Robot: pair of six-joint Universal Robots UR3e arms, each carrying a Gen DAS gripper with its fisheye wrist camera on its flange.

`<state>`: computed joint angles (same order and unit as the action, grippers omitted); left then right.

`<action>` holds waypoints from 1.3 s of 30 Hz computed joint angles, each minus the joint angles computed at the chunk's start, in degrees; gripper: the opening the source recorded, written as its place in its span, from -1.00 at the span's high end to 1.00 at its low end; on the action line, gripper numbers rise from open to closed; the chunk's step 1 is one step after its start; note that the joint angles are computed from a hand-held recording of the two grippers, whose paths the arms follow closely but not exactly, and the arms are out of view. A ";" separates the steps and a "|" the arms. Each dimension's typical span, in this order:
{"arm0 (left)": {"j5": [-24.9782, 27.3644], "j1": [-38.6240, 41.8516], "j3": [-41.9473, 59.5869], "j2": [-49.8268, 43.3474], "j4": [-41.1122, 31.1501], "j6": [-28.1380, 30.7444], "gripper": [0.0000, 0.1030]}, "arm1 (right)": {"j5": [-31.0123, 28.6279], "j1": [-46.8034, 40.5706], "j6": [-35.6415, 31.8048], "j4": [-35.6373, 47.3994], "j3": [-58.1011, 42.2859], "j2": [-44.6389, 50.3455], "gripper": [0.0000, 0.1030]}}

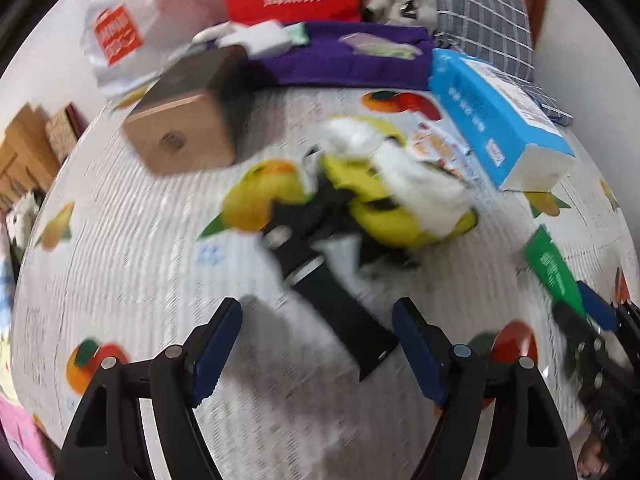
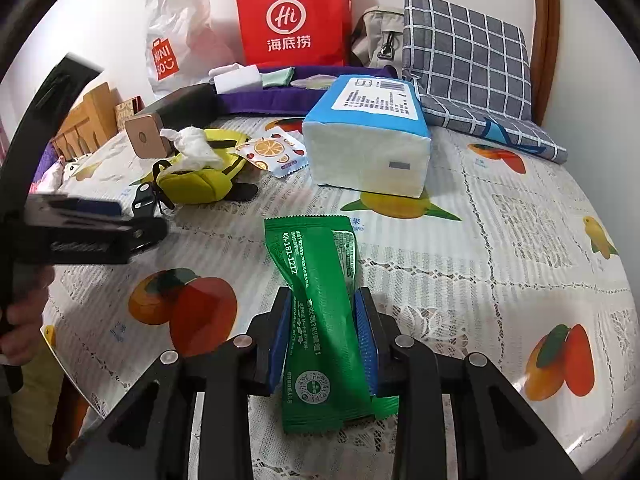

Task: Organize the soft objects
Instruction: 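Lift the snack bar with the right gripper while the left gripper approaches the black strap, then close the left gripper on the black strap buckle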

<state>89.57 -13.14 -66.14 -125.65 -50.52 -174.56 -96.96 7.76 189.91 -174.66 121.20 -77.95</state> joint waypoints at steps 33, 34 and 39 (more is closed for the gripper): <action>-6.89 3.85 -6.29 4.09 4.50 6.76 0.61 | -4.17 2.69 -0.24 14.28 -7.43 -9.00 0.44; -6.64 4.00 -6.80 4.92 4.63 6.80 0.61 | -4.46 2.85 -0.06 15.16 -8.22 -9.29 0.44; -9.41 6.39 -6.72 8.33 3.05 6.10 0.61 | -5.67 3.38 0.84 18.53 -11.51 -10.92 0.45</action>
<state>80.16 -6.75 -72.86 -117.31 -47.47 -168.47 -102.63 11.14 190.75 -156.13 109.69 -88.87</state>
